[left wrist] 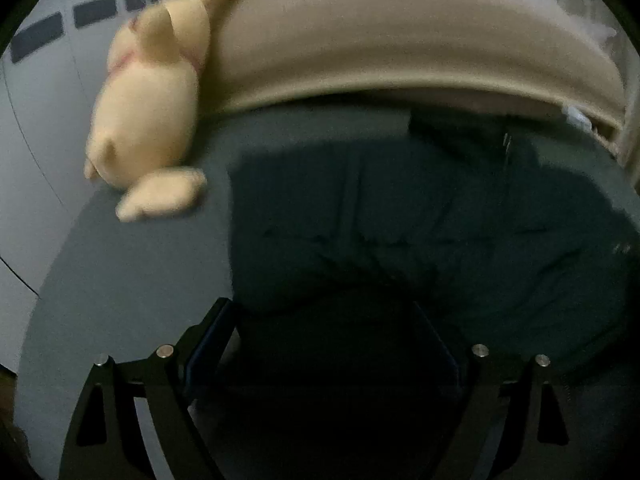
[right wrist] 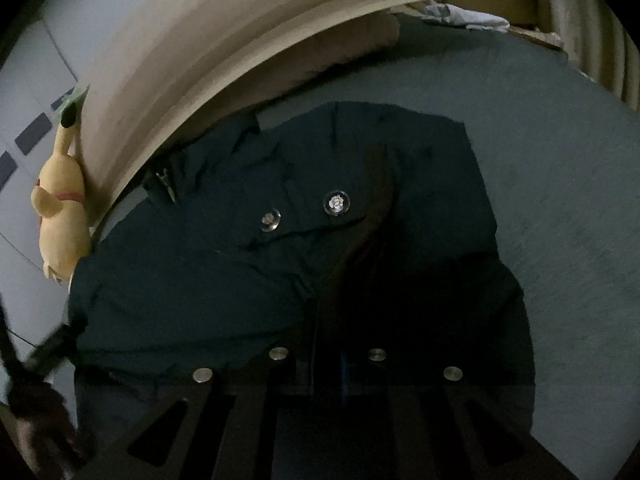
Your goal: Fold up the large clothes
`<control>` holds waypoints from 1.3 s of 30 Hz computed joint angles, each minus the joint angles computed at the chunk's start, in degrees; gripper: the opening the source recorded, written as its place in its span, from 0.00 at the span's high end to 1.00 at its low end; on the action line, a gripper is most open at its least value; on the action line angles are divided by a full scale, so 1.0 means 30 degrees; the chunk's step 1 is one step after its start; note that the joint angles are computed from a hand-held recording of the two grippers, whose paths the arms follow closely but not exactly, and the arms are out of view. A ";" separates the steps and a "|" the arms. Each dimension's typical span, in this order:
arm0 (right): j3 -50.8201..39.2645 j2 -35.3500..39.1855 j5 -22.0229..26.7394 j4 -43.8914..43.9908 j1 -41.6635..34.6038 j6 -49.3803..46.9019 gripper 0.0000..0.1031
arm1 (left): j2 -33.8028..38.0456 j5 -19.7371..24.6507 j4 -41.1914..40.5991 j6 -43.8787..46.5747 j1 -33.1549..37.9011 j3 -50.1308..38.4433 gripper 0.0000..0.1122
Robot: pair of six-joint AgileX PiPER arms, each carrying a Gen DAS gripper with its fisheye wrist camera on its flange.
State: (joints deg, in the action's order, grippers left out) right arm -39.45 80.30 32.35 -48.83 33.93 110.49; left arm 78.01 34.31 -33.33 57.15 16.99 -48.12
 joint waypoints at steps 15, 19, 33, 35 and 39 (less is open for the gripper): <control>-0.1144 -0.5061 0.5851 0.1712 0.2468 -0.2990 0.09 | 0.4900 1.0472 -0.6086 0.1953 0.9924 -0.8831 0.17; -0.3618 -0.3974 0.7142 -0.0049 0.3947 -0.3380 0.09 | 0.5620 0.9691 -0.5295 0.1085 0.8914 -0.9623 0.17; -0.7184 0.3941 0.4145 0.3309 0.1305 -1.1410 0.39 | 0.6282 0.3661 0.1005 -0.2718 0.1868 -0.7855 0.29; -0.7139 0.4113 0.3987 0.3507 0.1142 -1.1729 0.39 | 0.6440 0.2985 0.1378 -0.3029 0.1532 -0.7644 0.29; -0.6806 0.4273 0.3341 0.3448 0.0785 -1.1522 0.39 | 0.6503 0.1785 0.1580 -0.2636 0.1160 -0.7104 0.28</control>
State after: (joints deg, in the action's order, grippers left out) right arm -59.87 93.12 42.38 -38.49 36.29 75.93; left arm 97.52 39.67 -28.59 49.25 20.47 -69.43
